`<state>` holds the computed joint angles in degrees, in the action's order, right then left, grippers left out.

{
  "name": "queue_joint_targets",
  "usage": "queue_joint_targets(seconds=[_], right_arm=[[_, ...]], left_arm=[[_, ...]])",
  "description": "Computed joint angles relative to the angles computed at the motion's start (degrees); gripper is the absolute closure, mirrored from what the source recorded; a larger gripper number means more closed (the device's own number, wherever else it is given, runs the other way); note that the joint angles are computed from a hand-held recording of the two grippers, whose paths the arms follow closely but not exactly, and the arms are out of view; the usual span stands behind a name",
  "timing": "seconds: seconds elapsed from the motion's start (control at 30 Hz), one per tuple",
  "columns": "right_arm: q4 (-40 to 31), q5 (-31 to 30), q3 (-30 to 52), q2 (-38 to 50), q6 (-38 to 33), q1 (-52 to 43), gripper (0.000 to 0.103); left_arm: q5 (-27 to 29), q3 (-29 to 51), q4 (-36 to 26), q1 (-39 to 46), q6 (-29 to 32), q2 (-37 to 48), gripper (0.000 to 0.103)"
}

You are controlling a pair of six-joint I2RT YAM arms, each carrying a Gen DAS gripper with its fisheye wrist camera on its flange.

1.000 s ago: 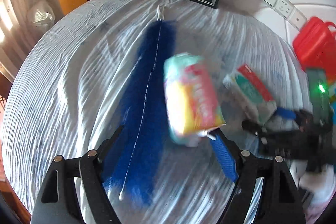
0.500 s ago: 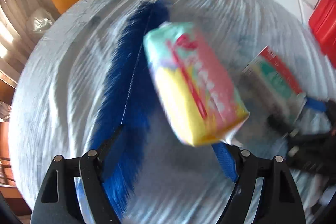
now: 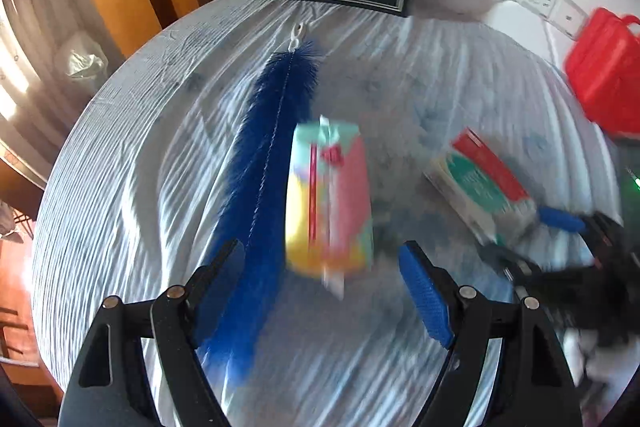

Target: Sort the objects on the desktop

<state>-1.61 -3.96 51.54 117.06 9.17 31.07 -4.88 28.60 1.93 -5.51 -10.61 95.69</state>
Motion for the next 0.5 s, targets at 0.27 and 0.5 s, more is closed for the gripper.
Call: queue_joint_targets(seconds=[0.27, 0.5], right_arm=[[-6.94, 1.01, 8.16, 2.86, -2.97, -0.89, 0.0], [-10.62, 4.92, 17.68, 10.11, -5.24, 1.85, 0.0]], left_arm=[[0.64, 10.49, 0.41, -1.49, 0.49, 16.76, 0.023], [2.76, 8.58, 4.73, 0.16, 1.48, 18.91, 0.028]])
